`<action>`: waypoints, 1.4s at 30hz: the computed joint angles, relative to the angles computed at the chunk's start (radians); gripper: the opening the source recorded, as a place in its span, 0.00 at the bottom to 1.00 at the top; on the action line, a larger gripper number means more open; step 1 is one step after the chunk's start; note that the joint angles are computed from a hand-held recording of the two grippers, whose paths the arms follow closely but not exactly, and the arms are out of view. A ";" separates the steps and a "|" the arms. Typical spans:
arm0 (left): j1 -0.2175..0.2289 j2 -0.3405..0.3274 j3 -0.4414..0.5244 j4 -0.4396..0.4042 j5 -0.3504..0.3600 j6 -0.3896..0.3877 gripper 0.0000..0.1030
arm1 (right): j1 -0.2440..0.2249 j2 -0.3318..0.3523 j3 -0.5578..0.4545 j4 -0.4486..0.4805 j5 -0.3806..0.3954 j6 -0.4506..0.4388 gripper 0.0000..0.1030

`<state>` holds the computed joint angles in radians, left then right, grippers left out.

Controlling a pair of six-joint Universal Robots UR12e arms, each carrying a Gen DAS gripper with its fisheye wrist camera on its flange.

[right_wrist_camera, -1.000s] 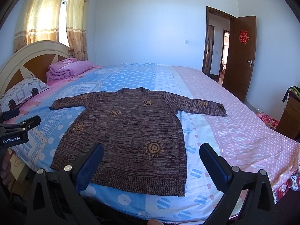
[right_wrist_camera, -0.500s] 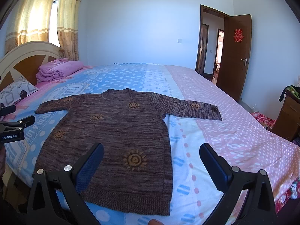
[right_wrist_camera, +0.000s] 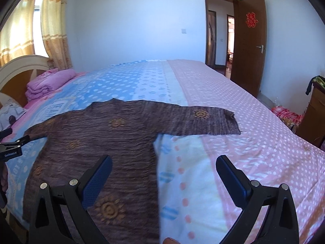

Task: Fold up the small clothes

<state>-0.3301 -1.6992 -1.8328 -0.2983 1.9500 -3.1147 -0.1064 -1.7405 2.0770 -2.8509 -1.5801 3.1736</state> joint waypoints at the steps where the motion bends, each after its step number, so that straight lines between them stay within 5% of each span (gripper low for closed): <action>1: -0.002 -0.018 0.014 0.000 0.013 0.000 1.00 | -0.011 0.012 -0.012 0.014 -0.001 0.005 0.99; 11: -0.004 -0.154 0.137 -0.038 0.088 -0.027 1.00 | -0.104 0.146 -0.120 0.075 -0.060 0.044 0.99; 19: -0.003 -0.233 0.201 -0.040 0.185 -0.041 1.00 | -0.195 0.228 -0.187 0.133 0.001 0.120 0.96; 31: 0.017 -0.251 0.233 -0.150 0.146 -0.115 1.00 | -0.227 0.319 -0.279 0.199 0.029 0.113 0.62; 38: 0.023 -0.260 0.253 -0.210 0.113 -0.116 1.00 | -0.237 0.332 -0.291 0.217 0.095 0.119 0.06; 42: 0.030 -0.256 0.252 -0.212 0.081 -0.123 1.00 | -0.216 0.323 -0.306 0.217 0.090 0.094 0.05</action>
<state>-0.2996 -1.9555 -1.5810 -0.5103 2.0315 -3.2377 -0.3228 -1.4177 1.7714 -2.6341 -1.4899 3.2681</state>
